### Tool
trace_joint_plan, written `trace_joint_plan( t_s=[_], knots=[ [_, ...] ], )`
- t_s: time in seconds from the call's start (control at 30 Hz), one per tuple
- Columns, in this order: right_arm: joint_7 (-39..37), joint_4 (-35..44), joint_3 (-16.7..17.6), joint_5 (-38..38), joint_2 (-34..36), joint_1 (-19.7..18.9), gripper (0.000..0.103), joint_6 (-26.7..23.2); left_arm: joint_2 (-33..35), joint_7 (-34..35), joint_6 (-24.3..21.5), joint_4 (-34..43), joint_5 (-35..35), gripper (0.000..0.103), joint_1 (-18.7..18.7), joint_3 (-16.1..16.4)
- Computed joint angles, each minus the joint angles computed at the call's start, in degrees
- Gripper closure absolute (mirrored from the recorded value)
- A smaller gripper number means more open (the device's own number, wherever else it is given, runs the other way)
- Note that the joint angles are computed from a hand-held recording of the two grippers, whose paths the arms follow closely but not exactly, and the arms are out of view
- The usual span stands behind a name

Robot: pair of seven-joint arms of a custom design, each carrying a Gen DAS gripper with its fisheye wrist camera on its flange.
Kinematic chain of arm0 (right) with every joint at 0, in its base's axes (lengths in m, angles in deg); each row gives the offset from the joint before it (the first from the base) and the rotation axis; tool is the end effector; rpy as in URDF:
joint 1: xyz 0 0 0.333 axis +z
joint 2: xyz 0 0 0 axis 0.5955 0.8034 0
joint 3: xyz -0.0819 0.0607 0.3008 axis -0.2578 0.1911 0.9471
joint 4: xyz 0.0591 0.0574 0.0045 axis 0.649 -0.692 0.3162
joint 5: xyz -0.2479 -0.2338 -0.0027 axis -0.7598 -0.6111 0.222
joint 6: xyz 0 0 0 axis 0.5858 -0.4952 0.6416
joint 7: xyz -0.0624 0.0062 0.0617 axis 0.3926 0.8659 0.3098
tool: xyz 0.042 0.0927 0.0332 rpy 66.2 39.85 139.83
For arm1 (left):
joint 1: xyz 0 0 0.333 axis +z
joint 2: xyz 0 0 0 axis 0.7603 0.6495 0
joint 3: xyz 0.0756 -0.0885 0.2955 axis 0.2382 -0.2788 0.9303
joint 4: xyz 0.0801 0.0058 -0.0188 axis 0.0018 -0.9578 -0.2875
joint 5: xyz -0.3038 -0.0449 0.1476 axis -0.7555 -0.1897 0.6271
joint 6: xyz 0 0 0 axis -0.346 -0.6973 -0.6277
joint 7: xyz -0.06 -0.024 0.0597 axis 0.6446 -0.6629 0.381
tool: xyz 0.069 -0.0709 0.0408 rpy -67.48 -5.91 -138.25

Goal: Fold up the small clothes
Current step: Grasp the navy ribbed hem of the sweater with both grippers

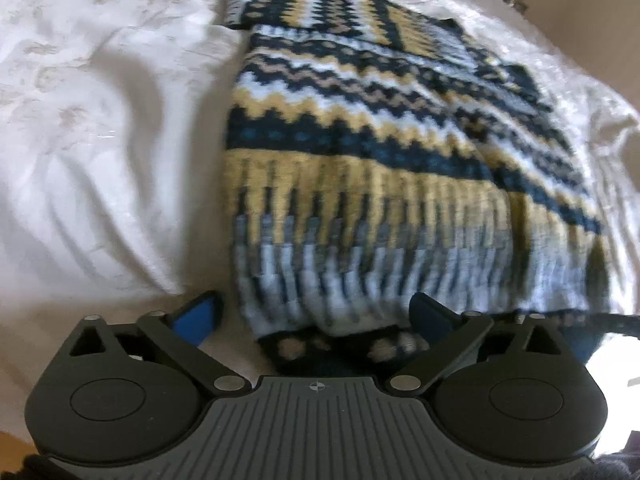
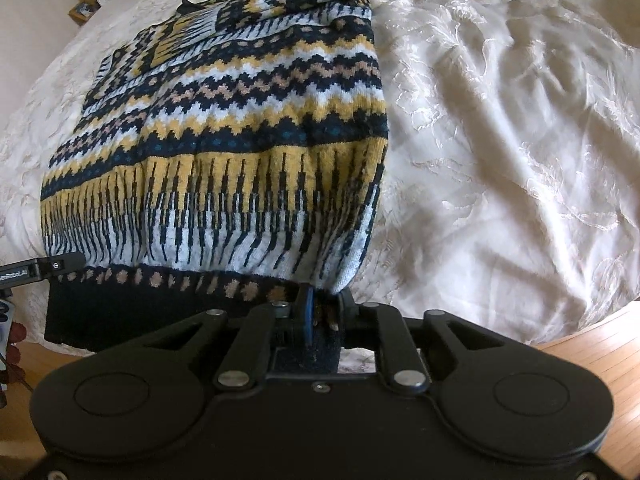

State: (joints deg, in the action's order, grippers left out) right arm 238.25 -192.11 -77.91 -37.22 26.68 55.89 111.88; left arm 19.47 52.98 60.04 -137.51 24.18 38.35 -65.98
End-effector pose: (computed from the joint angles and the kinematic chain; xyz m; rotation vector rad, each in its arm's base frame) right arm 0.5223 0.2146 0.4445 -1.4506 2.2763 -0.2792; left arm 0.6817 -0.2627 0.4057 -1.7309 2.4009 -0.8348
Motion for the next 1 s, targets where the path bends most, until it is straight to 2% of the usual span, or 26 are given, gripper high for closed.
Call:
trace_joint_plan(
  t_s=[0.13, 0.23, 0.3, 0.33, 0.4, 0.53, 0.57, 0.6, 0.67, 0.73, 0.87, 1.0],
  knots=[
    [1.6, -0.1, -0.2, 0.1, 0.5, 0.1, 0.075, 0.5, 0.5, 4.5, -2.1, 0.9, -2.3, 0.002, 1.4, -2.7],
    [3.9, -0.7, -0.7, -0.5, 0.6, 0.2, 0.061, 1.6, -0.8, 5.3, -1.0, -1.5, -2.9, 0.003, 1.0, -2.4],
    [4.7, -1.1, -0.8, -0.1, 0.8, 0.0, 0.057, 3.1, -1.7, 4.8, 0.0, -3.1, -3.9, 0.007, 1.2, -2.3],
    [5.2, -1.0, -1.0, -0.5, 1.0, 0.1, 0.056, 3.2, -2.4, 4.0, 1.0, -4.2, -4.0, 0.012, 0.9, -1.8],
    [6.0, -0.9, -1.2, -1.0, 1.3, 0.2, 0.055, 3.5, -2.4, 0.8, 0.8, -3.6, -2.2, 0.034, -0.4, 0.3],
    [8.3, -1.1, -1.7, -2.5, 1.6, 0.6, 0.053, 4.7, -1.3, 1.1, -2.9, -0.6, -1.9, 0.051, 0.8, -0.4],
    [8.2, -1.2, -1.6, -2.4, 1.6, 0.5, 0.052, 4.9, -0.8, 1.5, -3.8, 0.5, -2.0, 0.063, 1.0, -0.6],
    [7.8, -1.2, -1.5, -1.9, 1.7, 0.3, 0.055, 5.2, -0.5, 2.3, -4.2, 1.1, -2.7, 0.075, 1.6, -1.2],
    [6.3, -1.4, -0.9, 0.0, 1.6, -0.2, 0.084, 5.6, -0.2, 3.5, -5.1, 1.8, -4.4, 0.082, 2.6, -2.2],
    [6.0, -1.6, -0.7, 1.8, 1.2, -0.4, 0.084, 6.1, -0.2, 4.4, -5.1, 2.1, -5.1, 0.087, 2.6, -2.5],
    [5.1, -3.2, -0.6, 4.0, -0.8, -0.9, 0.085, 10.4, -2.8, 6.5, -2.1, -1.1, -7.9, 0.088, 3.5, -3.6],
    [4.6, -4.5, -0.5, 6.2, -2.8, -1.8, 0.086, 14.7, -4.5, 5.8, -1.1, -1.9, -11.4, 0.088, 4.5, -4.2]
  ],
)
